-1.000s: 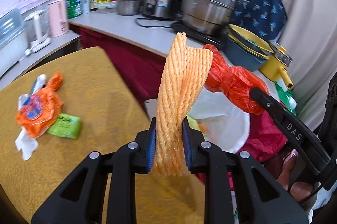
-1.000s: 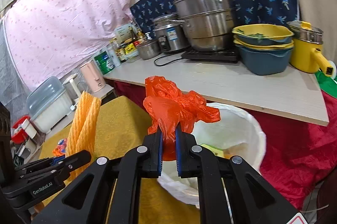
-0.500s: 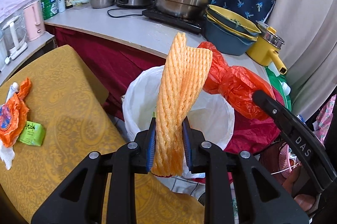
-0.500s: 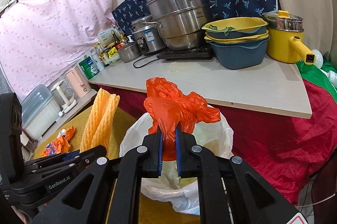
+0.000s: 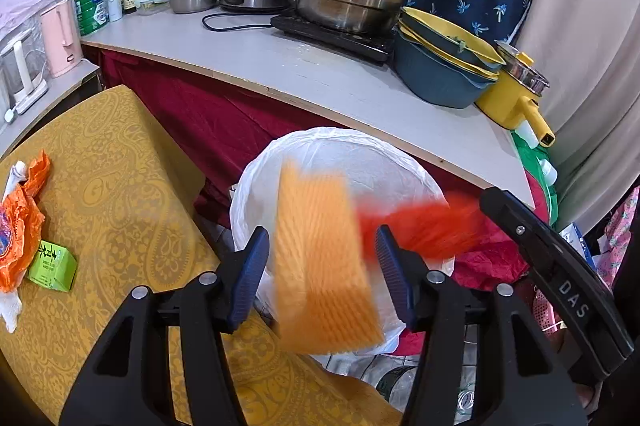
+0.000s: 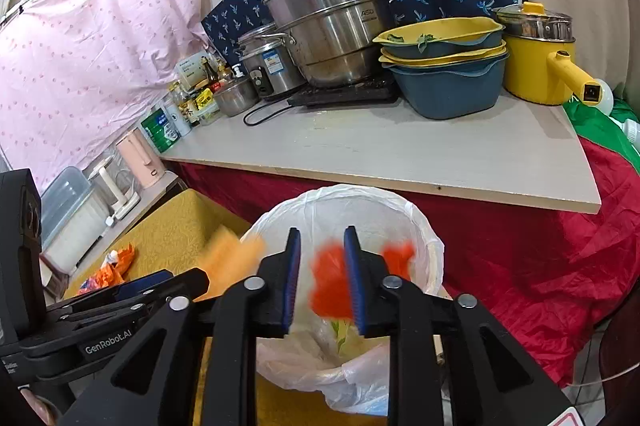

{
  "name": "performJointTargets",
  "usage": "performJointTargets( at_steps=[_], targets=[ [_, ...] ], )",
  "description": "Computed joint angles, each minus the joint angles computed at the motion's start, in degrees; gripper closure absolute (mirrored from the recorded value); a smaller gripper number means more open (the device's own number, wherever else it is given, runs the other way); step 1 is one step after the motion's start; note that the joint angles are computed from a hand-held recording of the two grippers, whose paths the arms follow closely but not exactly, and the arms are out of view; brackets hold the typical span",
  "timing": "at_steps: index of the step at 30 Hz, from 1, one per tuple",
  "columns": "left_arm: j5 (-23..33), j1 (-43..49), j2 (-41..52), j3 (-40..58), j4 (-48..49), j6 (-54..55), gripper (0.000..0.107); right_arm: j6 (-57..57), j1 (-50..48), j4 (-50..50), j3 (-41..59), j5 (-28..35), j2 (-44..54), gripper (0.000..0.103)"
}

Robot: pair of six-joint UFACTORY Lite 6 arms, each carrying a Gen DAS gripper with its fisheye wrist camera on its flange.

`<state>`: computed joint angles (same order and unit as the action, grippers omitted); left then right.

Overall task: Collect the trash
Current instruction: 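Carry both items over the trash bin and open both tools, then move both open tools back over the remaining table trash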

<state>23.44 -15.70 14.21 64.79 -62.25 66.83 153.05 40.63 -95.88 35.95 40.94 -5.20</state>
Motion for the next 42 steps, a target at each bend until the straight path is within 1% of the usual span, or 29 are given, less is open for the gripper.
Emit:
performJointTargets(
  at_steps=[1,2,4,7,12,15,24,29,35,42],
  targets=[
    [0.03,0.2,0.13,0.27,0.1,-0.28,0.053,-0.02,0.08,-0.05,0.05,0.17,-0.17,0.078],
    [0.18,0.59,0.12,0.47,-0.13,-0.11,0.048,-0.29,0.27,0.14,0.22,0.43,-0.22,0.077],
    [0.02,1.12,-0.2,0.41,-0.97,0.62,0.045,-1.22,0.58,0.88,0.78,0.87,-0.12,0.075],
    [0.59,2.08,-0.82,0.51,-1.17,0.85,0.045,-2.2,1.3,1.74,1.58,1.42,0.17,0.071],
    [0.77,3.57,-2.21,0.15,-0.99,1.18,0.044,-4.46,2.51,3.48,3.44,2.02,1.01,0.069],
    [1.26,5.03,-3.09,-0.1,-0.9,1.6,0.044,-5.75,3.64,4.72,5.03,2.84,1.87,0.065],
    [2.41,11.62,-5.97,-1.54,-1.62,4.86,0.042,-10.77,6.84,7.9,12.18,4.69,5.72,0.061],
    [2.98,16.25,-6.93,-1.85,-2.72,7.35,0.036,-13.87,8.39,9.61,18.41,4.69,10.39,0.059],
    [6.21,23.43,-5.81,-0.56,-3.07,10.3,0.036,-19.22,10.37,12.4,27.69,4.51,16.93,0.059],
    [10.34,33.49,-2.39,2.39,-3.63,14.86,0.036,-27.78,12.51,16.76,42.8,3.51,27.91,0.057]
  ],
)
